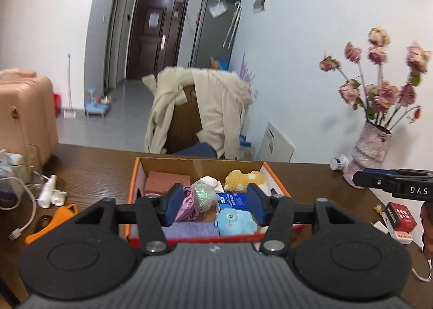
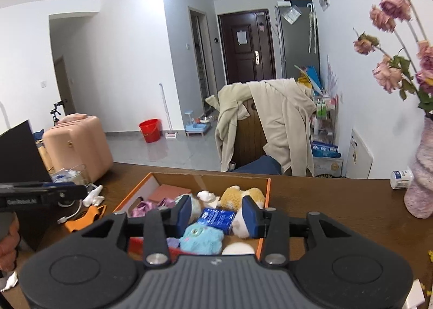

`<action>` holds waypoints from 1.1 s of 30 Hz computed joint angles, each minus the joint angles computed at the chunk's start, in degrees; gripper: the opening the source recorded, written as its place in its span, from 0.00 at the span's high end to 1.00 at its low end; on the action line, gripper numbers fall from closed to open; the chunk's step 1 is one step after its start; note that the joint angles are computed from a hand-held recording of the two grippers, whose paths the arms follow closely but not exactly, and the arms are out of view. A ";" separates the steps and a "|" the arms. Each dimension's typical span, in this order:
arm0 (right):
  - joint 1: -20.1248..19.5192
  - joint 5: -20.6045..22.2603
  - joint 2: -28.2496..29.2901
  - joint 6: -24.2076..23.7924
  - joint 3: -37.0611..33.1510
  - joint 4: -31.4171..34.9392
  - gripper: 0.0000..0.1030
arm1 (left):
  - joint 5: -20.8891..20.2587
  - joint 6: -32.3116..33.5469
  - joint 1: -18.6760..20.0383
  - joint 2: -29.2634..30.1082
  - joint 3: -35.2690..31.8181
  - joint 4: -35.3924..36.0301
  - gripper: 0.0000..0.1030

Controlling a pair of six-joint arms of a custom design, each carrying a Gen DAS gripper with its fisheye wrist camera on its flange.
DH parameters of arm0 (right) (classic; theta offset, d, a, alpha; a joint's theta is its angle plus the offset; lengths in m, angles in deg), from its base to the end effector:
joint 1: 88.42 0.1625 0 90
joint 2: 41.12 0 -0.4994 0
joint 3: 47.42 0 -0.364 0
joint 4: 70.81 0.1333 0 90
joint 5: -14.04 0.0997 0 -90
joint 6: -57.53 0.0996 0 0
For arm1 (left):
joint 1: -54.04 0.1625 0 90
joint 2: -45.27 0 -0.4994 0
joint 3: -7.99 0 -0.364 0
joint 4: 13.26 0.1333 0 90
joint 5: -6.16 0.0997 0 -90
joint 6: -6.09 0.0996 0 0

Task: Organize soft objects
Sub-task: 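Lift the left gripper out of the box toward the lilac headband, then grasp the lilac fuzzy headband with the left gripper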

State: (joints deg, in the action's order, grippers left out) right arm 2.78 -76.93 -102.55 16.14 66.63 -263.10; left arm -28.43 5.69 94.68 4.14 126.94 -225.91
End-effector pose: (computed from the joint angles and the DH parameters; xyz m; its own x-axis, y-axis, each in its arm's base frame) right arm 0.1442 -0.5974 0.3234 -0.7412 -0.4338 0.5123 -0.6713 0.4801 -0.5647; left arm -0.2874 -0.5304 0.1654 -0.8139 0.0495 -0.5789 0.5325 0.4623 -0.7091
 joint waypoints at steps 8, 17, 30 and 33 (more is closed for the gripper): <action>-7.12 12.06 -6.94 -9.60 18.86 -10.28 0.44 | 9.91 -5.22 -10.84 7.90 16.90 -19.93 0.24; -22.67 23.14 -8.75 -15.04 36.93 -21.87 0.37 | 12.90 -41.01 -20.75 12.83 33.50 -10.71 0.20; -22.23 19.07 -5.27 -10.23 35.62 -24.77 0.37 | 8.24 -33.68 -15.87 14.16 29.84 -14.38 0.19; -19.92 16.27 -3.55 -8.12 32.58 -23.90 0.37 | 5.43 -26.43 -12.16 13.96 25.91 -16.85 0.19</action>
State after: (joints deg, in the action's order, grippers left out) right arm -17.15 -60.66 -106.10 8.02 99.21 -287.00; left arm -22.99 -20.74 82.52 18.11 152.85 -242.76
